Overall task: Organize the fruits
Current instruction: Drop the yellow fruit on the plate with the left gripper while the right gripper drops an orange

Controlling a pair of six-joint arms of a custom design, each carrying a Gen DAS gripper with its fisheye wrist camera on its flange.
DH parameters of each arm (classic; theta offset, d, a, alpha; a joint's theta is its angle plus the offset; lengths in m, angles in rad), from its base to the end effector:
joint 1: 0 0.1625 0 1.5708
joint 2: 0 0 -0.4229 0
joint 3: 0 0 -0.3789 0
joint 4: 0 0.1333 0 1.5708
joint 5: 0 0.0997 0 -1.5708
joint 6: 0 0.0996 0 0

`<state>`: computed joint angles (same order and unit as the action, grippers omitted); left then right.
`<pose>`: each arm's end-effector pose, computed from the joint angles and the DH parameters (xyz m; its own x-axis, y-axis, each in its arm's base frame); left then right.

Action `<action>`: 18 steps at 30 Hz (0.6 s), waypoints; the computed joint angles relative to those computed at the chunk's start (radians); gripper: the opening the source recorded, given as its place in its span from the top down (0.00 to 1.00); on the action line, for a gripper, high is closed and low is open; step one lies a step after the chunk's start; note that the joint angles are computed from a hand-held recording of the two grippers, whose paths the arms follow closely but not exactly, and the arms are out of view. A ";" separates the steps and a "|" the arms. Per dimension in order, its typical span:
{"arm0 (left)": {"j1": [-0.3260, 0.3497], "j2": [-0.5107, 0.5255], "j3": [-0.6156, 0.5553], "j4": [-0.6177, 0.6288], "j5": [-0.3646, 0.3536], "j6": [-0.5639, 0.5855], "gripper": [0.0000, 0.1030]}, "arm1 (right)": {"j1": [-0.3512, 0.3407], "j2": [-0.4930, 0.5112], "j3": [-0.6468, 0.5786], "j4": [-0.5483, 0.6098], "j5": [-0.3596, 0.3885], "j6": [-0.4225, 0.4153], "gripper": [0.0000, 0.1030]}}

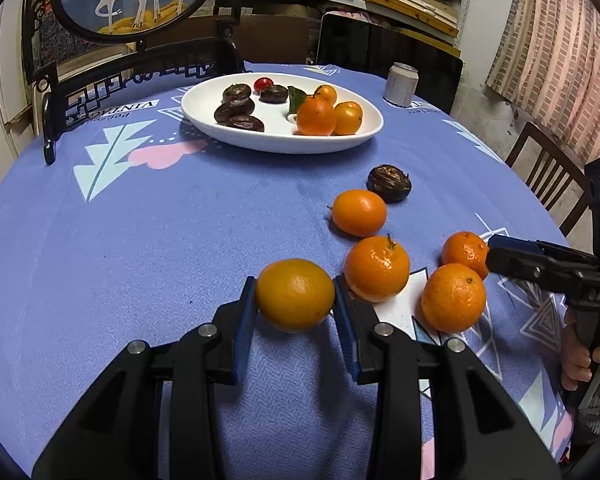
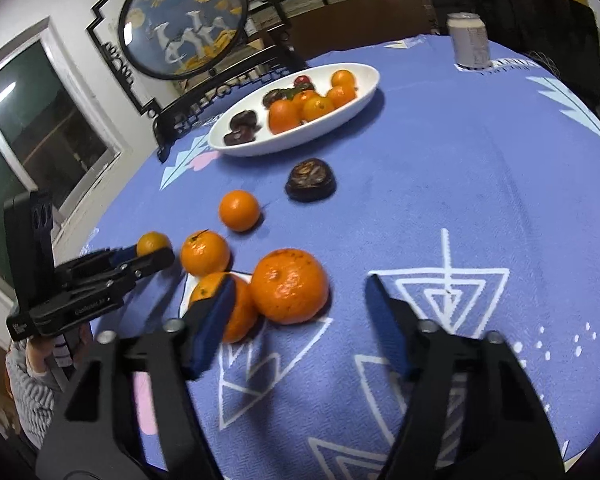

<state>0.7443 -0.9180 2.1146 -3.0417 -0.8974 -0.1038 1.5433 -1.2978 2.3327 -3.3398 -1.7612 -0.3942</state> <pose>-0.2445 -0.4909 0.0978 -0.7237 0.3905 -0.5690 0.6365 0.6963 -0.3316 0.1021 -0.4500 0.2381 -0.9109 -0.1431 0.3870 -0.3568 0.7443 -0.5646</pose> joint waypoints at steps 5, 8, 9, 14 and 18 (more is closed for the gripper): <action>0.006 -0.001 -0.002 0.012 -0.002 -0.010 0.64 | 0.019 0.015 -0.002 -0.012 -0.051 -0.028 0.43; 0.007 -0.002 -0.001 0.014 0.000 -0.017 0.64 | 0.045 0.035 -0.012 0.000 -0.095 -0.061 0.43; 0.007 -0.002 -0.002 0.017 0.000 -0.018 0.64 | 0.050 0.043 -0.020 0.010 -0.114 -0.059 0.43; 0.011 0.000 -0.010 0.039 -0.004 -0.024 0.63 | 0.089 0.103 -0.051 -0.037 -0.184 -0.118 0.43; 0.020 0.001 -0.018 0.063 -0.015 -0.036 0.63 | 0.095 0.122 -0.064 -0.038 -0.201 -0.132 0.43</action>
